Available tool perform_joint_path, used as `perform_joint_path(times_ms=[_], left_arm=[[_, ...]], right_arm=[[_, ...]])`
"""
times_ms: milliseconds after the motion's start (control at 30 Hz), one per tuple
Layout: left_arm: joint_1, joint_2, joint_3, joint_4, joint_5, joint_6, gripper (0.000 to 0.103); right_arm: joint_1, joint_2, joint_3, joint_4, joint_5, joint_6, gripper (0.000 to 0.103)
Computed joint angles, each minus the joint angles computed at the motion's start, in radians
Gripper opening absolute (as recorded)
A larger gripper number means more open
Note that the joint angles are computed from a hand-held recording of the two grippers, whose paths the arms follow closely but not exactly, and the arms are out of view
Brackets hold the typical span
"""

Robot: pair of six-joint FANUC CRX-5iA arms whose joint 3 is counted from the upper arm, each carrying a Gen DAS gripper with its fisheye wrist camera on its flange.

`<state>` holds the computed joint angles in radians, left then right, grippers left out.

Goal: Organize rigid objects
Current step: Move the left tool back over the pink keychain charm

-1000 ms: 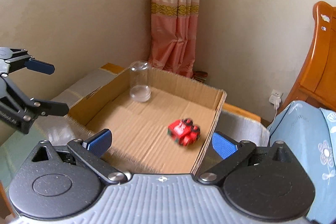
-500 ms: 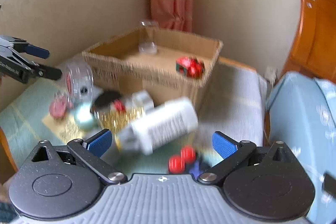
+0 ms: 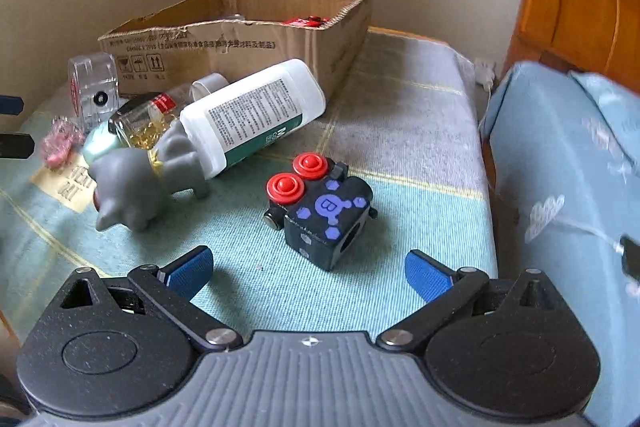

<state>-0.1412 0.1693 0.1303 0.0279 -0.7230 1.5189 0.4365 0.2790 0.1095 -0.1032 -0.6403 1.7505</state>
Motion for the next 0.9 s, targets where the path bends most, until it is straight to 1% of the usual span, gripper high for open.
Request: perform_joint_path(times_ms=[133,267,367,467,567,667,700,800,900], left_arm=[[0.011,0.006,-0.02,0.033,-0.013,0.017,0.101],[0.024,0.011,-0.041,0.078,-0.024,-0.009,0.101],[0.031,0.019,-0.045,0.094,-0.043,-0.014,0.101],[0.036,0.011,-0.068,0.113,-0.025,-0.048,0.102],[0.038,0.012,-0.068,0.118,-0.025,-0.081,0.102],[0.034,0.019,-0.056,0.099,-0.033,-0.119,0.102],[0.038,0.02,-0.06,0.117,-0.029,-0.141,0.102],[0.047,0.033,-0.05,0.142,-0.029,-0.185,0.102],[0.048,0.045,-0.032,0.134,-0.023,-0.195,0.102]], right_arm=[[-0.034,0.041,0.08,-0.121,-0.037,0.164,0.103],[-0.071,0.093,0.178,-0.243,-0.102,0.336,0.103],[-0.086,0.121,0.225,-0.287,-0.131,0.395,0.103],[-0.077,0.129,0.242,-0.264,-0.155,0.375,0.103],[-0.07,0.122,0.242,-0.257,-0.189,0.383,0.103],[-0.059,0.094,0.211,-0.244,-0.208,0.377,0.103],[-0.055,0.082,0.196,-0.242,-0.207,0.375,0.103],[-0.039,0.04,0.135,-0.232,-0.182,0.353,0.103],[-0.018,-0.002,0.067,-0.215,-0.128,0.313,0.103]])
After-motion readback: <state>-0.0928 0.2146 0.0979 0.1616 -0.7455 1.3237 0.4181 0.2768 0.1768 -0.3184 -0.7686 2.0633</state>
